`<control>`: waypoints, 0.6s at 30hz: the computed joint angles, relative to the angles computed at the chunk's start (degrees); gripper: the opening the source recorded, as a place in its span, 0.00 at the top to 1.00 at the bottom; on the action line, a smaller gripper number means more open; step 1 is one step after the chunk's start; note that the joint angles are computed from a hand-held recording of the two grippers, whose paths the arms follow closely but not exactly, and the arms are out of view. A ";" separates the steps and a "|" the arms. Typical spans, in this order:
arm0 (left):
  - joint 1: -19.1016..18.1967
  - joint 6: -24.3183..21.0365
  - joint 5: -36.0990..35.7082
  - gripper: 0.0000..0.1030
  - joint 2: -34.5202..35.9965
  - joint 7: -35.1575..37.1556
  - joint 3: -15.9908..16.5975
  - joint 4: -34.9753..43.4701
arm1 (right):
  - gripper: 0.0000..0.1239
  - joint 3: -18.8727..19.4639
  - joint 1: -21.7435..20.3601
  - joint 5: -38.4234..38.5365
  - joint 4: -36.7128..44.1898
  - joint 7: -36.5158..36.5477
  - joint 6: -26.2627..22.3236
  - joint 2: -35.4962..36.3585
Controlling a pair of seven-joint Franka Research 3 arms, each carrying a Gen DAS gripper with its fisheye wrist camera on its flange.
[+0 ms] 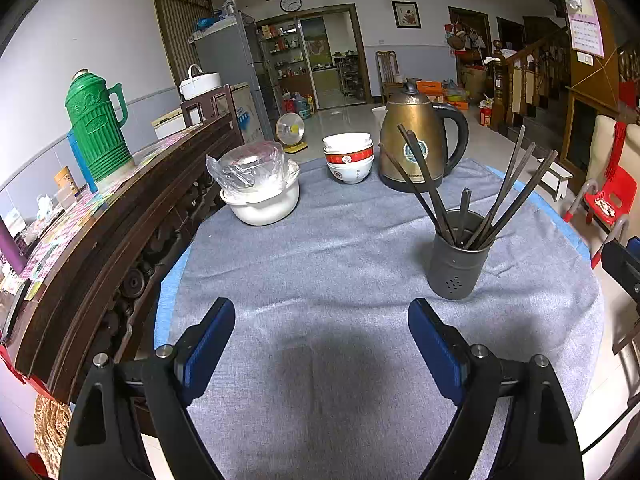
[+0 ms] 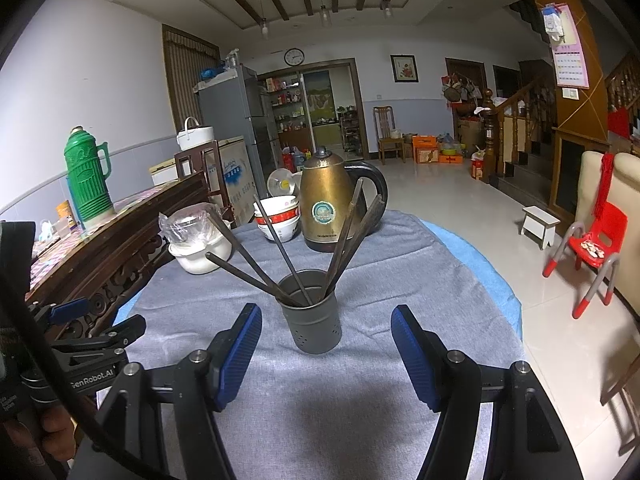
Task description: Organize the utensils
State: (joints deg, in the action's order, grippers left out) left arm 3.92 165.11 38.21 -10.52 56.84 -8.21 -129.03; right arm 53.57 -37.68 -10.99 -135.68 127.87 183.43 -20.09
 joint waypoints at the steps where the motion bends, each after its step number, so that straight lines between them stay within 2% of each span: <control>1: -0.01 0.00 0.00 0.14 0.00 0.00 0.01 0.00 | 0.43 -0.03 0.03 -0.02 0.04 -0.01 -0.01 0.07; 18: 0.49 0.41 -0.39 0.14 -1.40 -0.17 0.00 -0.90 | 0.43 -0.91 1.35 0.27 0.13 -0.77 0.35 -0.71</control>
